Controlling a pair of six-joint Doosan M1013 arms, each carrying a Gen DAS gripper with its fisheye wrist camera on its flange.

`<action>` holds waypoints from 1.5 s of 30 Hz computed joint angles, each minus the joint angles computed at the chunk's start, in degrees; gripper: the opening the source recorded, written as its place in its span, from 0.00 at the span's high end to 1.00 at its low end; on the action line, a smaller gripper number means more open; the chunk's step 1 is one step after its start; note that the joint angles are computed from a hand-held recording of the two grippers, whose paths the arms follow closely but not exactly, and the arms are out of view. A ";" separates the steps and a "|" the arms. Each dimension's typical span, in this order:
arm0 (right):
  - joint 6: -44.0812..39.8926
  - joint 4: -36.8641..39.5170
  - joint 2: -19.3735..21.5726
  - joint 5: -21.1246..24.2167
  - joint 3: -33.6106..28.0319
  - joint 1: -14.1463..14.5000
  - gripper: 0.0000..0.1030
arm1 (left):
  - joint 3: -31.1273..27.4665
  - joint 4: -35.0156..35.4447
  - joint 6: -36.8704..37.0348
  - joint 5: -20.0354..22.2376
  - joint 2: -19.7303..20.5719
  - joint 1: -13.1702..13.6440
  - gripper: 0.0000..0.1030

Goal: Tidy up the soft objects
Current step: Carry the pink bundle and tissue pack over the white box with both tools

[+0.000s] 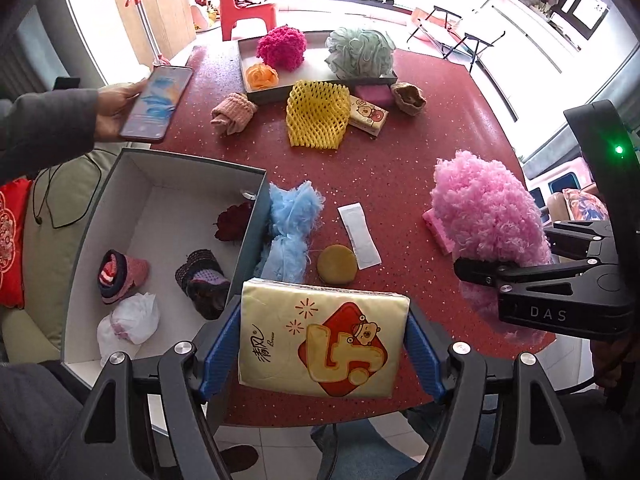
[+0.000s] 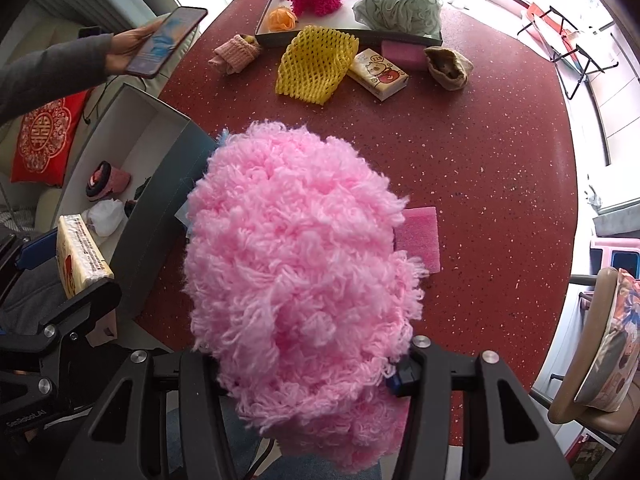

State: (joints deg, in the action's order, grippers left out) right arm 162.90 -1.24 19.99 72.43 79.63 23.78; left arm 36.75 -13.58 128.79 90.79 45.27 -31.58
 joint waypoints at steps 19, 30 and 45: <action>-5.60 -0.53 3.67 2.94 -5.69 -0.30 0.47 | -2.84 1.40 -8.34 -0.73 1.92 2.56 0.27; -13.83 -0.58 9.53 6.20 -15.27 -0.93 0.47 | -8.42 3.09 -17.56 -0.89 5.25 5.62 0.27; -24.25 -0.42 19.89 11.85 -32.40 -0.91 0.47 | -14.49 5.08 -22.01 0.06 9.22 7.53 0.27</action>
